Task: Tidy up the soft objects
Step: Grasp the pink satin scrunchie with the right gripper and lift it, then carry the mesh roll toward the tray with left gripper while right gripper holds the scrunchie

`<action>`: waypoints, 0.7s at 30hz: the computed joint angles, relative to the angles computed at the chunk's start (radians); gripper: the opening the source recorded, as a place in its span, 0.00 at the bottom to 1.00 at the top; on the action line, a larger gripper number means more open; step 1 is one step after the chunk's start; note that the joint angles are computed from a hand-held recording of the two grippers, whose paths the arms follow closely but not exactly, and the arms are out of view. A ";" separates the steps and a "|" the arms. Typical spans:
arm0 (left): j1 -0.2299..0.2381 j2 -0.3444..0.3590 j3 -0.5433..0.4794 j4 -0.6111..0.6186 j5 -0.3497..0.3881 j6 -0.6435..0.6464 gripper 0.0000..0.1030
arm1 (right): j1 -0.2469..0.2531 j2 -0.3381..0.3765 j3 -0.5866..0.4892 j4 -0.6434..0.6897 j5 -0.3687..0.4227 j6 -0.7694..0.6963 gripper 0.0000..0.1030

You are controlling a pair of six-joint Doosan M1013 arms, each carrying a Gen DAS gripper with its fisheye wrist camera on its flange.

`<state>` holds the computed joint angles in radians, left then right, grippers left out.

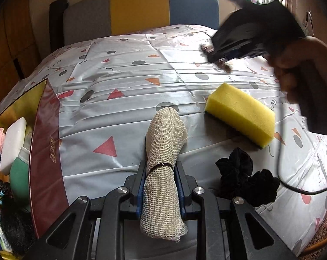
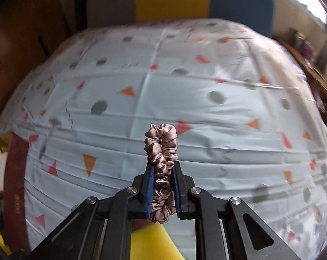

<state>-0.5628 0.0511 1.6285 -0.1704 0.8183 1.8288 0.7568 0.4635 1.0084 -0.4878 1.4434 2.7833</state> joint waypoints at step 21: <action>0.011 -0.051 -0.025 -0.072 0.011 0.029 0.22 | 0.104 -0.138 0.241 0.058 -0.007 0.233 0.17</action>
<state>-0.5517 -0.0003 1.6030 -0.2425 0.8289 1.8576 0.8609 0.3253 1.2496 -0.4295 1.4364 3.0166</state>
